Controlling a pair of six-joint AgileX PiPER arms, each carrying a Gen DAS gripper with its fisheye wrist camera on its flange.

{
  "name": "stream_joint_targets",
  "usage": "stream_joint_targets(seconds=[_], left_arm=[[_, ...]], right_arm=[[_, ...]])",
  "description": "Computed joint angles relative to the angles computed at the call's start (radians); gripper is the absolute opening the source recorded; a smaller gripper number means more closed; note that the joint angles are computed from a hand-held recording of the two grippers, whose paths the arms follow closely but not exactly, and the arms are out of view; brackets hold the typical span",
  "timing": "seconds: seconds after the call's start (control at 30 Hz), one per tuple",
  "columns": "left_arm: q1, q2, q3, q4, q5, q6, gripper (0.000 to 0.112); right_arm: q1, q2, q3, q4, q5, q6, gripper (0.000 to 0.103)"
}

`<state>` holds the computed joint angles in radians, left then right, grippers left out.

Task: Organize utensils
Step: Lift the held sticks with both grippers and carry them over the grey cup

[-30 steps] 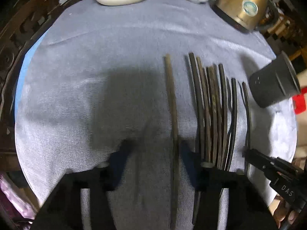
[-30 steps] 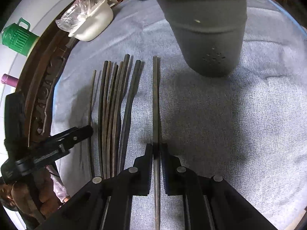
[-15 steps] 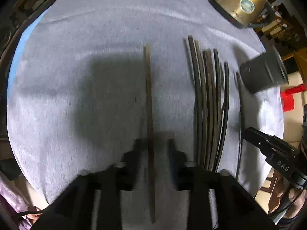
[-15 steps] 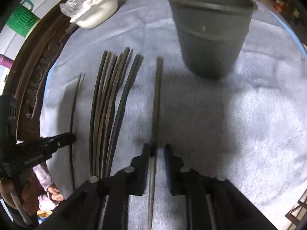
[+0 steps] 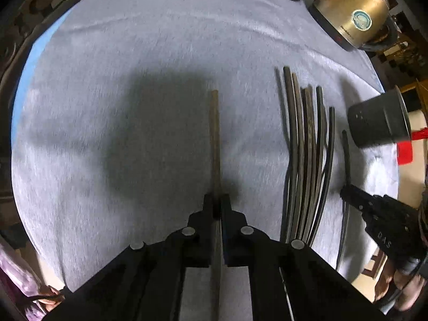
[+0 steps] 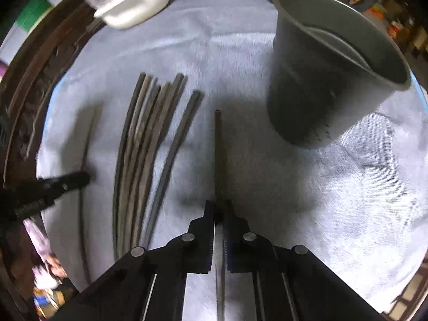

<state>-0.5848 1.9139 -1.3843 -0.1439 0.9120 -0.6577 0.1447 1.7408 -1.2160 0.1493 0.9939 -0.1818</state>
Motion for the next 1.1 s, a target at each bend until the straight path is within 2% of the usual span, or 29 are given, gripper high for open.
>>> stream_joint_targets(seconds=[0.1,0.17,0.27,0.3,0.33,0.37,0.43,0.5,0.57,0.6,0.63,0.73,0.8,0.9,1.0,1.07,1.1], left_arm=[[0.034,0.004,0.010,-0.062,0.021,0.048,0.005],[0.042,0.069,-0.085,-0.058,0.081,0.060,0.010],[0.049,0.108,-0.149,-0.062,0.127,0.080,0.012],[0.055,0.120,-0.166,-0.063,0.136,0.085,0.012],[0.061,0.143,-0.197,-0.057,0.146,0.088,0.005],[0.069,0.137,-0.187,-0.060,0.140,0.097,0.005],[0.091,0.087,-0.111,-0.070,0.098,0.118,0.005],[0.079,0.024,-0.011,-0.051,0.003,0.096,0.005],[0.054,-0.058,0.072,-0.025,-0.069,0.051,0.005],[0.044,-0.115,0.133,-0.010,-0.142,0.029,0.005],[0.032,-0.150,0.167,0.018,-0.181,-0.005,0.005],[-0.021,-0.262,0.260,0.174,-0.315,-0.189,0.005],[-0.075,-0.314,0.290,0.355,-0.363,-0.381,0.005],[-0.178,-0.385,0.293,0.619,-0.315,-0.654,0.005],[-0.241,-0.392,0.296,0.889,-0.274,-0.886,0.005],[-0.282,-0.366,0.288,1.030,-0.237,-1.013,0.005],[-0.291,-0.357,0.285,1.071,-0.226,-1.048,0.005]], right_arm=[[-0.014,0.025,-0.044,-0.007,0.074,-0.034,0.009],[-0.013,0.073,-0.110,-0.005,0.121,-0.019,0.009],[0.010,0.122,-0.181,-0.017,0.153,-0.002,0.009],[0.013,0.125,-0.186,-0.023,0.157,-0.006,0.009],[0.017,0.126,-0.189,-0.026,0.159,-0.005,0.009],[0.017,0.125,-0.188,-0.028,0.159,-0.010,0.008],[0.014,0.095,-0.145,-0.018,0.115,-0.007,0.007],[0.002,0.033,-0.056,0.042,0.047,-0.023,0.006],[-0.038,-0.074,0.051,0.136,-0.027,-0.075,0.007],[-0.056,-0.120,0.089,0.174,-0.052,-0.096,0.007],[-0.093,-0.189,0.142,0.247,-0.083,-0.151,0.007],[-0.187,-0.356,0.273,0.420,-0.152,-0.276,0.006],[-0.264,-0.437,0.313,0.521,-0.171,-0.355,0.006],[-0.341,-0.511,0.363,0.628,-0.232,-0.425,0.006],[-0.344,-0.574,0.418,0.642,-0.358,-0.440,0.006],[-0.319,-0.599,0.459,0.660,-0.483,-0.456,0.006],[-0.325,-0.620,0.469,0.663,-0.509,-0.463,0.007]])
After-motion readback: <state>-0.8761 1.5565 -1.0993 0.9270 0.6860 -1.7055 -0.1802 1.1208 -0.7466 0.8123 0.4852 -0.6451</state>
